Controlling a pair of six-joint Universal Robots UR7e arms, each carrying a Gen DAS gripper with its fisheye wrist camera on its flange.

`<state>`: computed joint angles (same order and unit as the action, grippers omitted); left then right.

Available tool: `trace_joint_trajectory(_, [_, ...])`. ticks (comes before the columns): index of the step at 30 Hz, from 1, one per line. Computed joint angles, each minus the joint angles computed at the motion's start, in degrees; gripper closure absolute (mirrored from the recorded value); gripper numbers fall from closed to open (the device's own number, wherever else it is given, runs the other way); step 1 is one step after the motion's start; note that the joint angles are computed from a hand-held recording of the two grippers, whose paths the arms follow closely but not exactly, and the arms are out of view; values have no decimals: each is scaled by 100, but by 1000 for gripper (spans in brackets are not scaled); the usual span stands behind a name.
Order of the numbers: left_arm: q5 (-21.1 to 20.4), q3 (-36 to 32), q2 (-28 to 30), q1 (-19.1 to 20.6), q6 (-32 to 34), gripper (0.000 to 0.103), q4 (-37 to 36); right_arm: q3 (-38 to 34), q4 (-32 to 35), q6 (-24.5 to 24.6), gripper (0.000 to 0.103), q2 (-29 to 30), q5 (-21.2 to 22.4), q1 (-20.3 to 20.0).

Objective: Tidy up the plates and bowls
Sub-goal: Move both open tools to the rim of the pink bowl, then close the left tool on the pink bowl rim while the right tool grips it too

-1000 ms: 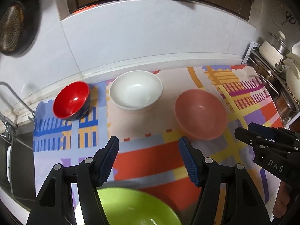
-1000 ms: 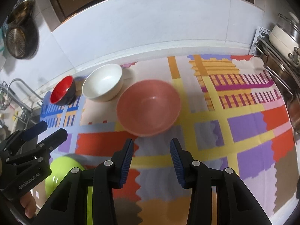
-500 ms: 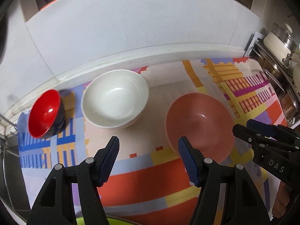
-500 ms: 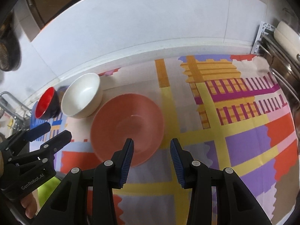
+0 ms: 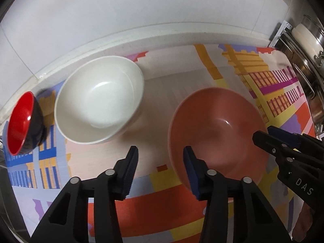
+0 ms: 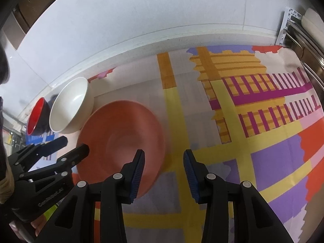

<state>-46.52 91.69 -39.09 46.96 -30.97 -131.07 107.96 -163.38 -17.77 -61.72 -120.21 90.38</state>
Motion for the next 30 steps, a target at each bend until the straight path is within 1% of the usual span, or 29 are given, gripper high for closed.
trace_joint_trajectory(1, [-34,-18,18,14,7,63,-13,-16,4,-5,68,19,-14,-6])
trace_joint_trajectory(3, [-87,-60,52,35,15,66,0,-60,60,8,70,56,-6,-33])
trace_joint_trajectory(6, [-144,-90,91,58,67,74,-68,-74,99,15,77,64,5,-44])
trace_joint_trajectory(8, [-225,-106,106,79,119,80,-122,-66,69,-20,86,75,8,-44])
trace_joint_trajectory(9, [-265,-125,123,89,138,81,-141,-65,65,-27,87,80,8,-44])
trace_joint_trajectory(11, [-311,-154,155,97,186,88,-155,-66,102,3,89,72,71,-59])
trace_joint_trajectory(13, [-274,-156,178,83,244,91,-173,-66,123,52,92,67,103,-67])
trace_joint_trajectory(23, [-140,-85,165,4,298,92,-286,-33,54,129,93,64,21,-20])
trace_joint_trajectory(30, [-253,180,-37,-163,203,92,-371,40,103,237,93,-96,-7,64])
